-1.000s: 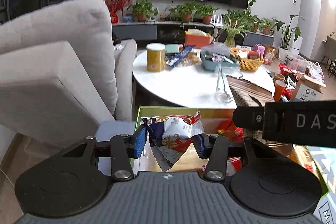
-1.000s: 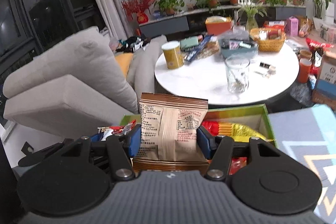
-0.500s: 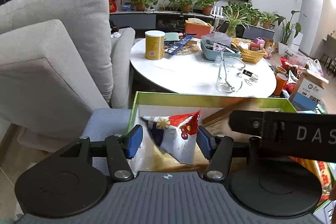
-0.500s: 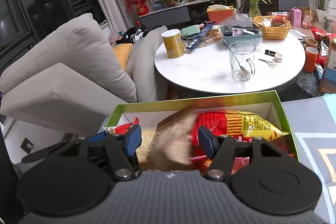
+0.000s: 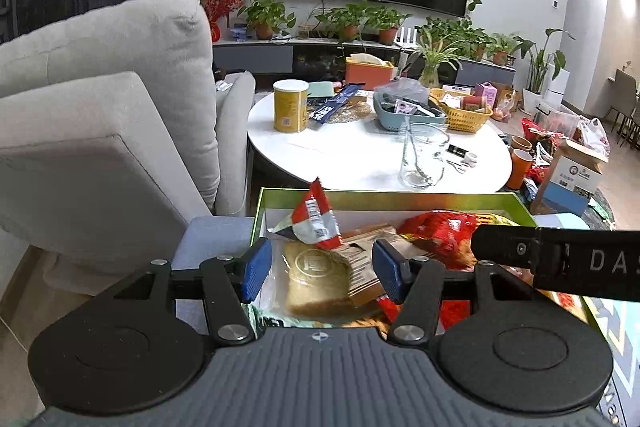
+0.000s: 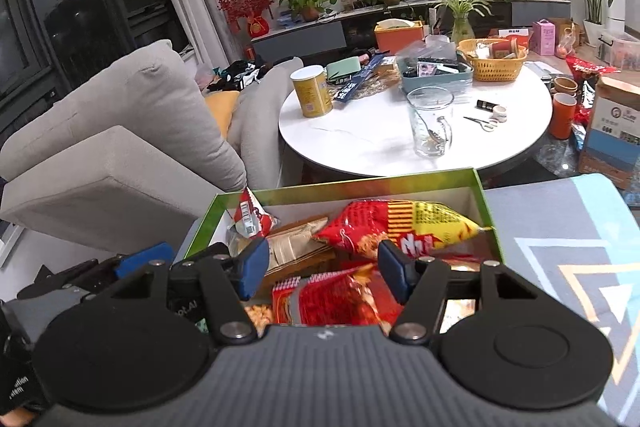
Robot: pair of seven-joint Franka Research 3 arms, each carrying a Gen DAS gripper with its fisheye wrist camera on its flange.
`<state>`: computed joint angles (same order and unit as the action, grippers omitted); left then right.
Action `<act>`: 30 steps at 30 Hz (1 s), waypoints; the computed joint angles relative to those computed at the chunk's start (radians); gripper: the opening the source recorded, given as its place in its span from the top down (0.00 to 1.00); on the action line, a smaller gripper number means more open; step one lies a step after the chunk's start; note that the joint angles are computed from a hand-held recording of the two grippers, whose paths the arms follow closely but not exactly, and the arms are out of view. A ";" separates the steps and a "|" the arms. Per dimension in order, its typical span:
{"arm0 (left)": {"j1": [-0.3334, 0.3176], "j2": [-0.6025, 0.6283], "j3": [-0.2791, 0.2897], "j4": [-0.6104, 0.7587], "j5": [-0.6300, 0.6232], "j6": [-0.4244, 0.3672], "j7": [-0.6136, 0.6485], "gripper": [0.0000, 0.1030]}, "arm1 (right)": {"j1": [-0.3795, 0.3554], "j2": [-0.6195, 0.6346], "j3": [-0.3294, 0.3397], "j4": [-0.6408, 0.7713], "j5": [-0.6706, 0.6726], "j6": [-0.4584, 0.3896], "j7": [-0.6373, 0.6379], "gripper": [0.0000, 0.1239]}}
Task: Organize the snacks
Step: 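Carry both bags into the green box and open both grippers, then withdraw both grippers from the box toward the remaining snacks on the mat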
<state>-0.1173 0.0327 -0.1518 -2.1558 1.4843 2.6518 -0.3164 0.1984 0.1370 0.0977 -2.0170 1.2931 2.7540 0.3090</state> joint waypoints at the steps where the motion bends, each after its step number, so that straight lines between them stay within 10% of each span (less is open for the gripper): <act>1: -0.004 -0.009 -0.003 -0.008 0.009 -0.004 -0.013 0.48 | -0.002 -0.014 -0.001 -0.014 0.006 0.002 -0.012 0.48; 30: -0.158 -0.150 -0.166 -0.151 -0.186 -0.143 0.048 0.45 | -0.059 -0.251 -0.150 -0.323 -0.052 -0.071 -0.032 0.48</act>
<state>-0.2750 -0.1172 -0.3182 -2.3072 1.2979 2.5090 -0.2689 0.1395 -0.1139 -0.0521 -2.3402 1.2407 2.6827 0.2771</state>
